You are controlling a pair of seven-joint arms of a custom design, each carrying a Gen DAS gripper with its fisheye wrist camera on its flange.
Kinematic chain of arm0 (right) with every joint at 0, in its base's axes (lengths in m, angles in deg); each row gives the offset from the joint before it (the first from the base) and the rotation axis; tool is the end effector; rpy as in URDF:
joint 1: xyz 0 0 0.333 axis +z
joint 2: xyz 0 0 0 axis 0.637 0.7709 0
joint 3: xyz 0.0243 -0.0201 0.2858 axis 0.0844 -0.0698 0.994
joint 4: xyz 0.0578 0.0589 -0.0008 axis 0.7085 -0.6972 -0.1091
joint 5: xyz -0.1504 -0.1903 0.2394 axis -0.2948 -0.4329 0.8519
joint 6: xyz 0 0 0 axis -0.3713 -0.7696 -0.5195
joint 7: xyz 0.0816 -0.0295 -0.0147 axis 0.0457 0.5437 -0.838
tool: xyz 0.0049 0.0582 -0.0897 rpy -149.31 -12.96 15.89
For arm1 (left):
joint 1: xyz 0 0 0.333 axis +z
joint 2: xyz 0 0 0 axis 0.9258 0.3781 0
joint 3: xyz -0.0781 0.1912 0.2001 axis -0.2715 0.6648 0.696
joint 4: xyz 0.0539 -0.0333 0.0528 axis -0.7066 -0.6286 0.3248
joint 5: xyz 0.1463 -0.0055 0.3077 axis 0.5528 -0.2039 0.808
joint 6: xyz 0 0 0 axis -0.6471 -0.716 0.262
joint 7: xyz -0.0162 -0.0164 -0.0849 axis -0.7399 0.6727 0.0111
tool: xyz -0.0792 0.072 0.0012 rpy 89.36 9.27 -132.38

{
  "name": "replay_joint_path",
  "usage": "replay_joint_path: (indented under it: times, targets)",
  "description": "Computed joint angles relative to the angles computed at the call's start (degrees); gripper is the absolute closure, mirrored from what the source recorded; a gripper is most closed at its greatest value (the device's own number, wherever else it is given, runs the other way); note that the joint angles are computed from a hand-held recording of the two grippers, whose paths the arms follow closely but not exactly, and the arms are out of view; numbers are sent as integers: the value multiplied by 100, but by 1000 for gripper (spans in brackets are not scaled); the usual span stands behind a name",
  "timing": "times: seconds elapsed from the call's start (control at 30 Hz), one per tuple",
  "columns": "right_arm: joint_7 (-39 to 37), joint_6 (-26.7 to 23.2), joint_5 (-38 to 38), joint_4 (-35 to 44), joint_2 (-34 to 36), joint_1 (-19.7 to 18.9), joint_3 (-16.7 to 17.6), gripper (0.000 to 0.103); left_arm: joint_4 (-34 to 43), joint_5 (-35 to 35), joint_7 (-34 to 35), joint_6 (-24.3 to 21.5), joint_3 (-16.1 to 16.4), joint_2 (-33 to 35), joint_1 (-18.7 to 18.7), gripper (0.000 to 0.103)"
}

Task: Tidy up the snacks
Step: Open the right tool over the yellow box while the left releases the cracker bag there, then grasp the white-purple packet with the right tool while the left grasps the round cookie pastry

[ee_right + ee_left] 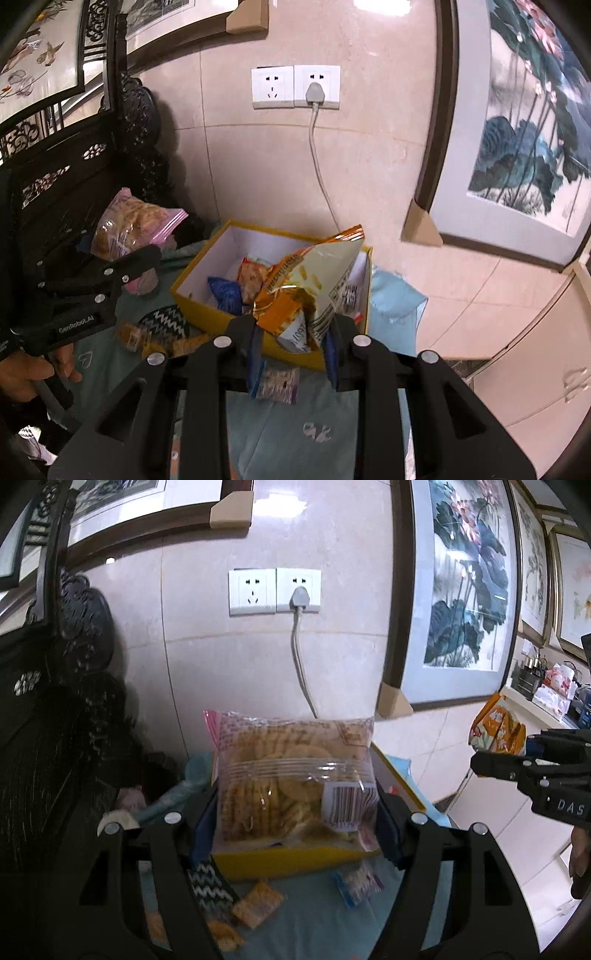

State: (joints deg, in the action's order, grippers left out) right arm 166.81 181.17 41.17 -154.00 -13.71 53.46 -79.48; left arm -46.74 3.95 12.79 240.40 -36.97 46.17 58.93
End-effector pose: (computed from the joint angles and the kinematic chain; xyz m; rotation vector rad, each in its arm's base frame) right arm 0.4750 0.2010 0.5559 -1.7915 1.4954 -0.7463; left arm 0.5095 -0.1934 0.5467 -1.3341 1.8550 -1.1266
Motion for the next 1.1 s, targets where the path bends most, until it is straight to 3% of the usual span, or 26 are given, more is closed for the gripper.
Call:
replay_joint_path:
  times: [0.07,0.27,0.33,0.37,0.47,0.7,0.83,1.0,1.1]
  targets:
    - [-127,-89,21,351,260,-10,-33,75,533,455,-338,-160,151,329,-89,32]
    - [-594,-430,423,1750,1299,37,-190,73,2209,718,-507,-764,763,1406,-678,28]
    - [-1091,-667,1025,2407,1823,-9,-146,60,2742,583,-406,-1088,835,1779,-769,19]
    - [-1141,-895,1100,2733,2063,26,-186,44,3043,701,-613,-1270,1106,2003,-982,7]
    - [-954,-1204,776,3128,2423,221,-431,42,3206,808,-731,-1648,1214,2198,-1043,4]
    - [-652,-605,828,1813,1927,155,-465,42,1626,1192,-1282,-1155,1460,1581,-973,4]
    - [-651,-338,1139,871,1626,76,-333,42,328,2371,-2738,-615,2166,1050,-1261,4]
    - [-482,-247,1347,-23,1530,134,-228,42,-880,3233,-3468,-584,2209,707,-1027,4]
    - [-454,-186,1580,-363,1543,163,-142,42,-1226,4256,-4352,-622,2367,579,-1012,4]
